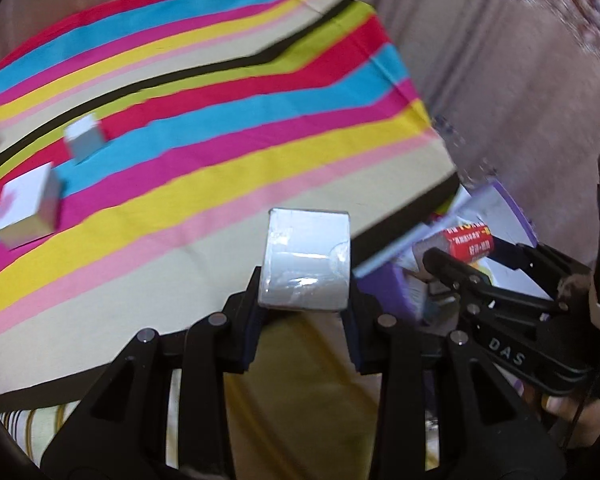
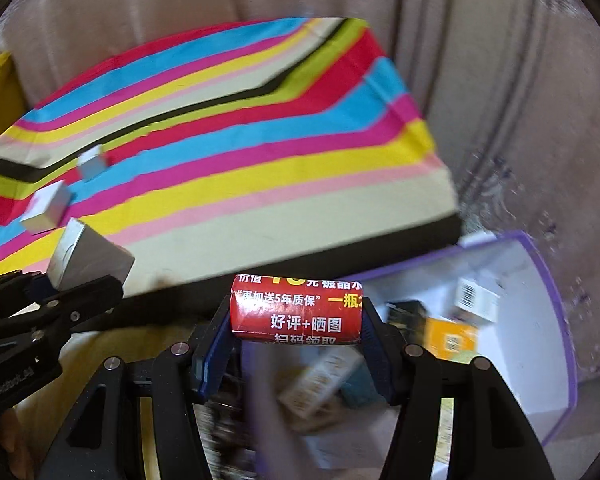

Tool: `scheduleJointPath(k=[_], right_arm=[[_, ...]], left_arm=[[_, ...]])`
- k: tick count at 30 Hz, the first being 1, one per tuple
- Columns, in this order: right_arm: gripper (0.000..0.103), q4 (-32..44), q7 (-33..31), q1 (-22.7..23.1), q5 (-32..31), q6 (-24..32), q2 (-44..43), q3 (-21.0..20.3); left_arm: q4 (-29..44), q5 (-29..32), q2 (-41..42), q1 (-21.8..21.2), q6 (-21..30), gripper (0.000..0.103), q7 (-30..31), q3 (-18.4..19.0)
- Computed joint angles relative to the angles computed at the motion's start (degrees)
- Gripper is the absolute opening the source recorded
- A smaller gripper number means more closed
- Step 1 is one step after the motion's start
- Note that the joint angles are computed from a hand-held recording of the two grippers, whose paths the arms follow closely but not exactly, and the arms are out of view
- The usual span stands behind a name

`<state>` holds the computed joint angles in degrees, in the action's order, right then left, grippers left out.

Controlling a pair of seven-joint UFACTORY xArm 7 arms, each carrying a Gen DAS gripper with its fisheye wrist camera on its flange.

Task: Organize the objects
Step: 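Carry the white cube box and red packet over the purple-rimmed box, then open both grippers to drop the cube box and red packet inside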

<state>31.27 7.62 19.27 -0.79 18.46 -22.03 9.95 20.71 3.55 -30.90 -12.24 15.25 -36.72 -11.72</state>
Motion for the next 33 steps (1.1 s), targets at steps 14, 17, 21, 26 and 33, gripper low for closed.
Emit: scheduleJointPath(k=[14, 17, 21, 26, 33], right_arm=[[0.059, -4.3, -3.3, -7.1, 0.6, -0.8, -3.6, -5.5], [0.059, -4.5, -3.2, -8.7, 0.4, -0.9, -4.0, -5.5], [0.062, -4.6, -3.1, -9.7, 1.2, -0.6, -4.6, -6.2], [0.069, -4.4, -4.0, -8.8, 2.5, -0.4, -4.6, -6.7], [0.072, -3.8, -4.4, -7.4, 3.7, 0.2, -4.6, -5.9]], left_arm=[[11.1, 1.5, 14.5, -5.9, -2.1, 0.039, 1.5, -2.2], [11.8, -0.1, 15.9, -7.9, -3.3, 0.039, 3.2, -1.0], [12.6, -3.0, 17.1, -9.5, -3.7, 0.064, 5.7, 0.1], [11.6, -2.0, 15.4, -7.5, -3.3, 0.065, 3.7, -0.7], [8.2, -1.6, 11.0, -5.5, -2.2, 0.065, 2.3, 0.2]])
